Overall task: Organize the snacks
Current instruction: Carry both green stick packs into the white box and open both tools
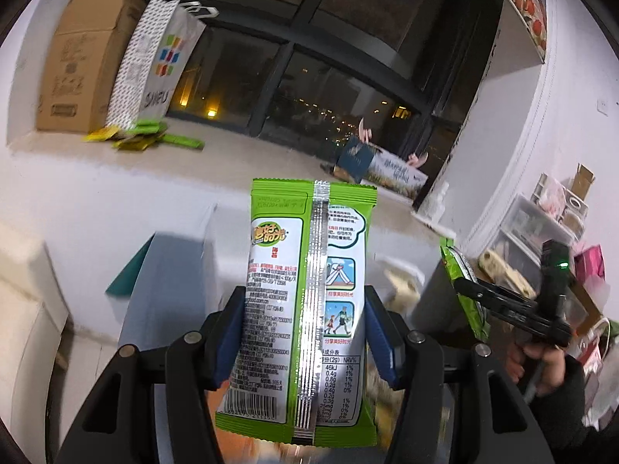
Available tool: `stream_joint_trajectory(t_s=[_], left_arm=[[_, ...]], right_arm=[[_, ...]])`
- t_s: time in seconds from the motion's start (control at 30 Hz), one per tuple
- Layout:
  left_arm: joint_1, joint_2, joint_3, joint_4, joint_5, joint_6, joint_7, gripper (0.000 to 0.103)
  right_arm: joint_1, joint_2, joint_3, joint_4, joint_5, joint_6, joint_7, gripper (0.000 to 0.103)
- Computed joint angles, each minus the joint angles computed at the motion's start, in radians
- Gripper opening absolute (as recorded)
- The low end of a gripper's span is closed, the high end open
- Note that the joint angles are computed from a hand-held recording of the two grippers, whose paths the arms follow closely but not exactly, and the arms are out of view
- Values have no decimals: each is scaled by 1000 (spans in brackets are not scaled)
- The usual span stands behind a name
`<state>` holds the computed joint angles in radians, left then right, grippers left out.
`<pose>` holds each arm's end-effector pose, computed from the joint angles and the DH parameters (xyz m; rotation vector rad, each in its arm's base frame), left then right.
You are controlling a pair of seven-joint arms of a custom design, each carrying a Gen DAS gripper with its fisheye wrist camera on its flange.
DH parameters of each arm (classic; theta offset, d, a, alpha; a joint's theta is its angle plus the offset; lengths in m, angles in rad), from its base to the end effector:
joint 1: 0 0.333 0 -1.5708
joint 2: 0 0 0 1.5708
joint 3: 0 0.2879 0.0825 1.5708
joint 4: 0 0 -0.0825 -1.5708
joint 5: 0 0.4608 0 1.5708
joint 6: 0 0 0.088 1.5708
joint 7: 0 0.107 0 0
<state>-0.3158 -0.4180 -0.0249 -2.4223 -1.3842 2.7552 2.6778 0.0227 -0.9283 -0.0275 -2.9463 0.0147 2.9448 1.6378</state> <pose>0.5173 -0.1406 0.4626 -1.4985 2.0449 -1.5250 0.4085 -0.0011 0.4527 -1.5773 1.7170 -0.7654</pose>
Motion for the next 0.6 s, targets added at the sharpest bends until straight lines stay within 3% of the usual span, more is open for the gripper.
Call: stream_joint_trajectory(t_s=[0.1, 0.2, 0.33, 0.4, 0.5, 0.57, 0.6], left_arm=[[9, 159, -41, 171, 56, 54, -71, 62], [45, 345, -94, 354, 222, 92, -238, 62], [83, 550, -136, 532, 563, 99, -541, 62], [89, 607, -139, 574, 657, 95, -627, 62], [66, 697, -105, 647, 876, 78, -793, 81], [54, 729, -81, 668, 974, 74, -890, 99], [73, 738, -99, 675, 970, 67, -884, 99]], right_arm=[[47, 133, -8, 137, 18, 35, 3, 60], [53, 315, 10, 300, 7, 63, -2, 61], [36, 580, 24, 536, -10, 9, 14, 61], [33, 695, 19, 636, -15, -44, 25, 61], [43, 807, 2, 724, 6, -78, 20, 62], [67, 857, -20, 767, 113, -88, -58, 72], [65, 875, -19, 788, 124, -106, -57, 86]])
